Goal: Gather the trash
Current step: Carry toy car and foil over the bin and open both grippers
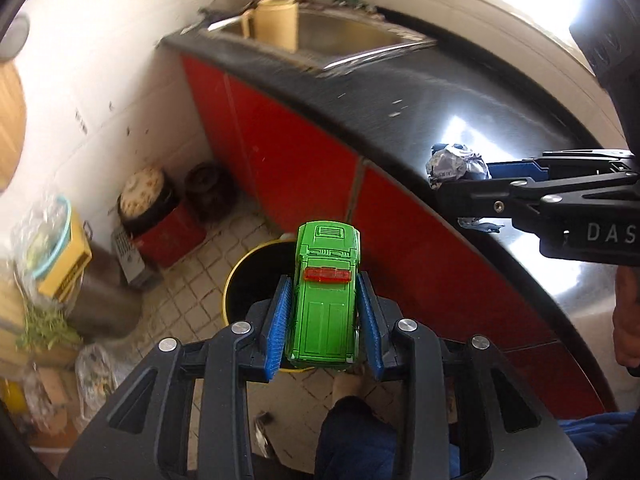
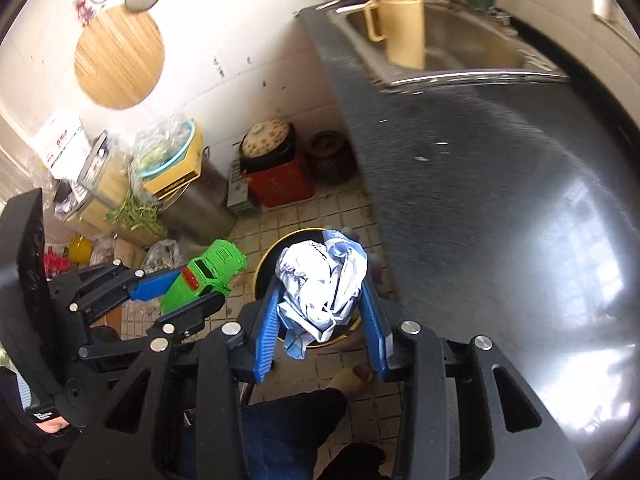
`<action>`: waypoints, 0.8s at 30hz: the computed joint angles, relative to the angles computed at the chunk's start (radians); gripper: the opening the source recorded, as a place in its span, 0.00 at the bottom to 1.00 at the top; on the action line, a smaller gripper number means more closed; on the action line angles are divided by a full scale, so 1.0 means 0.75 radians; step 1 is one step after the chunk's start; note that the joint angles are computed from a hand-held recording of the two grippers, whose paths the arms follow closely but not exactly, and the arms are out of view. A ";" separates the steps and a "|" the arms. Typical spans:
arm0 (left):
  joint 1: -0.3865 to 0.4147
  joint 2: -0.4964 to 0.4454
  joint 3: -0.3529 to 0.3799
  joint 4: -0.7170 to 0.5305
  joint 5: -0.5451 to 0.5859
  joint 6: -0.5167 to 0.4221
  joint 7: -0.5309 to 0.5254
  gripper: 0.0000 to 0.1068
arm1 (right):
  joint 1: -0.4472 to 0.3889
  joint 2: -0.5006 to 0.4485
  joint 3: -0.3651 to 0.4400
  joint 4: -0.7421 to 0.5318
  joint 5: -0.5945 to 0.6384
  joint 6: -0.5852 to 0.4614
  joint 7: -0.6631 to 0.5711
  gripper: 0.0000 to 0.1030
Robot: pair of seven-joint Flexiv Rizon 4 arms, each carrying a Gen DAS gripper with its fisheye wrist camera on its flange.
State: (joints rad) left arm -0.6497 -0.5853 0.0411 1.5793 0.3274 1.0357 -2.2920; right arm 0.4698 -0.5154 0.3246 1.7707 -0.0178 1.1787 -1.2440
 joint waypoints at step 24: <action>0.202 -0.121 -0.061 0.210 -0.337 0.305 0.323 0.44 | 0.127 -0.326 -0.065 -0.413 -0.064 -0.276 0.045 0.62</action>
